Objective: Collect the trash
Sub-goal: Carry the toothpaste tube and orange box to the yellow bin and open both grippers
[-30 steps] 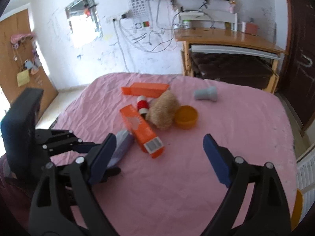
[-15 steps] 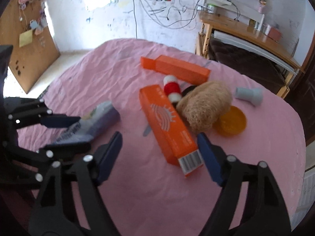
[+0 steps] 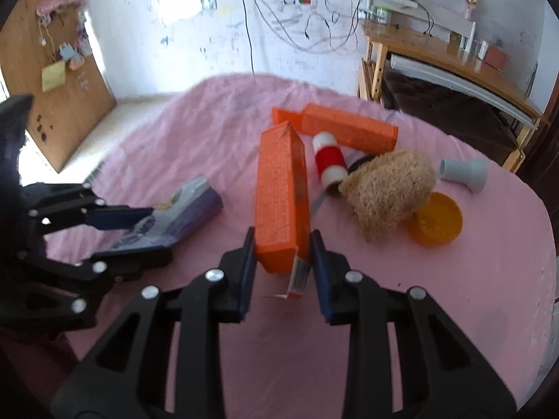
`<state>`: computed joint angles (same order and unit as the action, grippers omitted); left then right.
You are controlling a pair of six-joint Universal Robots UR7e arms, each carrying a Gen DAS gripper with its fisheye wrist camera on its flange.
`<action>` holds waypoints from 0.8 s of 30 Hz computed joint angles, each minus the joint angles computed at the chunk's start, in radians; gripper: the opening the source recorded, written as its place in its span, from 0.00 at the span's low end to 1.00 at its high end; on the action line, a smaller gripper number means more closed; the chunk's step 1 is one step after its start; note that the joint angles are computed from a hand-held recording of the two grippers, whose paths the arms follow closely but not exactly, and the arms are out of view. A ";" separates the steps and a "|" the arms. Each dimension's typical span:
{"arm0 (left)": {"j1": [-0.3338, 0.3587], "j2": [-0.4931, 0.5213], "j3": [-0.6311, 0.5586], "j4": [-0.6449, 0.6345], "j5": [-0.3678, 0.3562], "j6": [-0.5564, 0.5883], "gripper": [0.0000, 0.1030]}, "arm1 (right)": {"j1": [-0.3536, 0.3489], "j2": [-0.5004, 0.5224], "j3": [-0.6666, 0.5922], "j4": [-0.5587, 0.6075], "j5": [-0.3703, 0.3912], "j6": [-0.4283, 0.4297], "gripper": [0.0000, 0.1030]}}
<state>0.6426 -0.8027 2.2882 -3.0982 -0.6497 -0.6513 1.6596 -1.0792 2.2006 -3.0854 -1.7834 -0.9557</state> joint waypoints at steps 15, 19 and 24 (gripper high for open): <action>-0.078 0.026 -0.119 -0.024 0.024 0.105 0.31 | -0.125 -0.264 0.098 -0.067 0.223 0.028 0.27; -0.090 0.099 -0.221 -0.072 -0.022 0.209 0.31 | -0.206 -0.343 0.103 -0.096 0.256 0.049 0.27; -0.096 0.196 -0.361 -0.086 -0.105 0.305 0.31 | -0.353 -0.451 0.106 -0.127 0.329 0.087 0.27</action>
<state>0.5462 -0.6067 1.9274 -3.1846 -0.7544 -0.3466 1.3061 -1.5298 2.3065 -3.2123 -1.4543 -0.8683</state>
